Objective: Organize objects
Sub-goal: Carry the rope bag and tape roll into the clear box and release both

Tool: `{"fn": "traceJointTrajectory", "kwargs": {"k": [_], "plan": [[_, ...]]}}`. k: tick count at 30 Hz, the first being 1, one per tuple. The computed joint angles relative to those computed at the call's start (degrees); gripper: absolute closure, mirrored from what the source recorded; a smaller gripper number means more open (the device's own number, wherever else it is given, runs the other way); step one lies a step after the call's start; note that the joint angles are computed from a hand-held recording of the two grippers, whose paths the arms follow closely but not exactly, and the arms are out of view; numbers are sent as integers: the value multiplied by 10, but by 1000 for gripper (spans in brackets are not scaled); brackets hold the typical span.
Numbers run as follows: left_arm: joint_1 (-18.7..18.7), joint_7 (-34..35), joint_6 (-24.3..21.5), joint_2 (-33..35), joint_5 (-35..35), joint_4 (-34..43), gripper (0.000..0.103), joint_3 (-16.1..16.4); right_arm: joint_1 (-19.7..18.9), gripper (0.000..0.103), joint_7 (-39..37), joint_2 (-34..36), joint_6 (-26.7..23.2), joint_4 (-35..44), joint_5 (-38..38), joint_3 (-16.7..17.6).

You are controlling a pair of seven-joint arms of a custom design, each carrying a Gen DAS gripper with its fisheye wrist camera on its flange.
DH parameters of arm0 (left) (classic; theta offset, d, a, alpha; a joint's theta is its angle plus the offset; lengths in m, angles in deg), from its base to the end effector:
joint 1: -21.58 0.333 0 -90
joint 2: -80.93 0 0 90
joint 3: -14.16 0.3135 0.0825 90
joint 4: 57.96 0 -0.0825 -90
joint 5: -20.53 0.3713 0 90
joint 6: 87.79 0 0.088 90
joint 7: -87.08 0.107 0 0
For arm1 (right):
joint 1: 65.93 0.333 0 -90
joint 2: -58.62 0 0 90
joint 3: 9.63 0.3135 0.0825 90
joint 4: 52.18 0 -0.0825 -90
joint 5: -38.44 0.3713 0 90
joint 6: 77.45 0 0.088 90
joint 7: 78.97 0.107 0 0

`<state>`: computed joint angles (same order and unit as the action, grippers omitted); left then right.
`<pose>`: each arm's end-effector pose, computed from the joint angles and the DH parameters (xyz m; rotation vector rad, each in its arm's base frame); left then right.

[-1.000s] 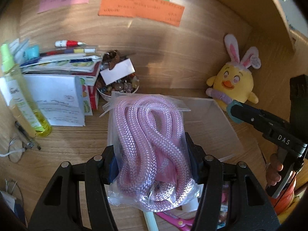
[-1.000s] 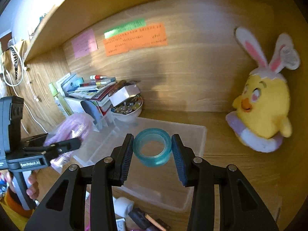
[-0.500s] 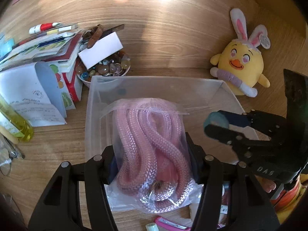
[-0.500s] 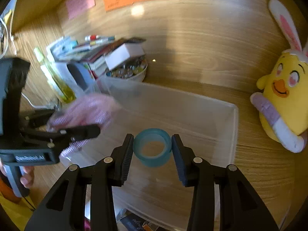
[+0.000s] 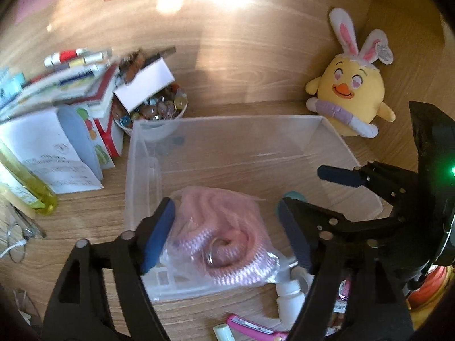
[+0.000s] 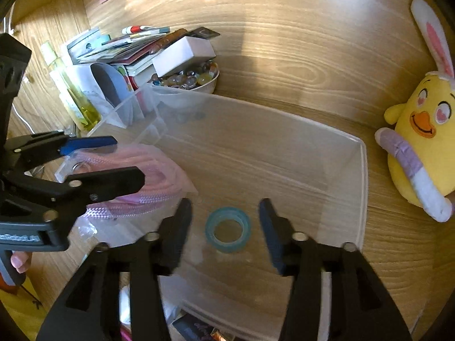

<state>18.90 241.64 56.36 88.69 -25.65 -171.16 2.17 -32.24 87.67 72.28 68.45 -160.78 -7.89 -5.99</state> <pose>0.5891 -0.1433 0.4478 -1.0578 2.6124 -1.0424 0.4997 0.3896 0.4240 -1.7250 1.9100 -0.6298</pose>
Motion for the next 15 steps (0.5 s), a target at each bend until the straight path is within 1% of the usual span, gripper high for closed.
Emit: {"fn": "traceJointTrajectory", "kwargs": {"k": [4,6,7,10,15], "plan": [[0,56,33,-35,-49,-38,13,-1,10,36,39,-20,-14,-15,-37,0],[-4,83,46,-51,-81,-55,9,4,9,28,60,-33,-17,-27,-48,5],[-6,96,53,-59,-95,-63,6,7,8,27,73,-42,-15,-37,-54,8],[-16,141,74,-84,-138,-91,5,18,3,24,113,-72,-12,-67,-78,19],[-31,196,85,-122,-180,-136,4,39,4,20,168,-108,-78,-93,-119,51]]}}
